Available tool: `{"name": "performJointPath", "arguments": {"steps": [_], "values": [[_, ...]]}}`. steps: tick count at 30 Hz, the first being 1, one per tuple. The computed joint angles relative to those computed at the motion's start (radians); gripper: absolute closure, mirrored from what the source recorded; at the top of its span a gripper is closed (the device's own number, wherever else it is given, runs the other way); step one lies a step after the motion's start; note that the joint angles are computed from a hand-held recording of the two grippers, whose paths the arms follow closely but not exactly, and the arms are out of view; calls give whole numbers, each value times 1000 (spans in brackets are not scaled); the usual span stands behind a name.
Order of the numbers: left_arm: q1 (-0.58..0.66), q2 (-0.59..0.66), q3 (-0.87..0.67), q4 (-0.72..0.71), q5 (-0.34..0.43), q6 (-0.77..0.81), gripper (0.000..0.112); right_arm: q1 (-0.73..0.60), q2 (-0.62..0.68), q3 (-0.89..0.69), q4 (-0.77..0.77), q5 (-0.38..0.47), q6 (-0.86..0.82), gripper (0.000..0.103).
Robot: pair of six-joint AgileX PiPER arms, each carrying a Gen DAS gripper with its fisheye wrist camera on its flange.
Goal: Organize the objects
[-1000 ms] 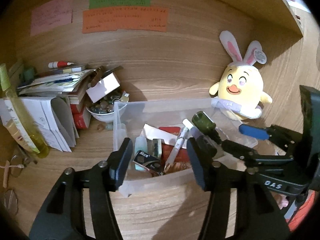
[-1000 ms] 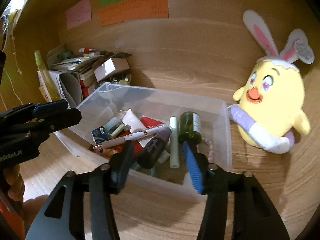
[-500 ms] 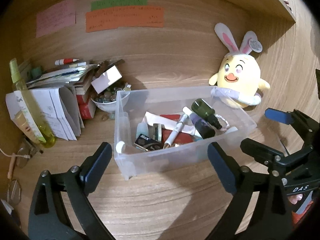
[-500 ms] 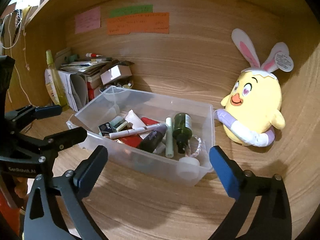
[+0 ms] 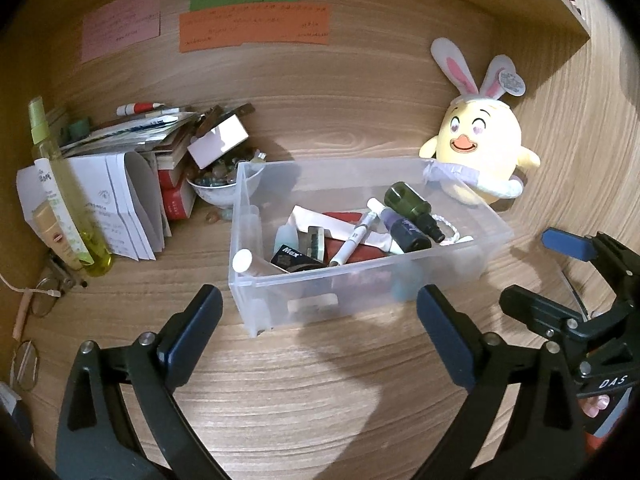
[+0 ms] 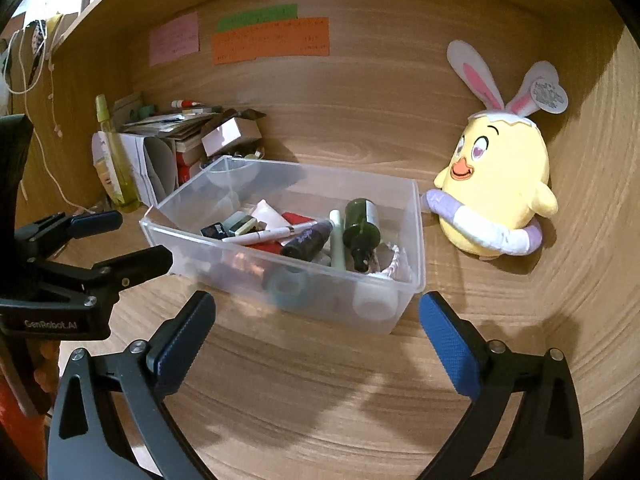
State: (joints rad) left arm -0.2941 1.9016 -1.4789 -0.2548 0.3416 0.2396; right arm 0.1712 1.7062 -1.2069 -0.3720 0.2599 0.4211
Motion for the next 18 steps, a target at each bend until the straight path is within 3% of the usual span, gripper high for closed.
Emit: {"name": "performJointPath", "arguments": {"steps": [18], "values": [[2, 5, -2, 1, 8, 7, 12, -18, 2, -2, 88, 0, -78, 2]]}}
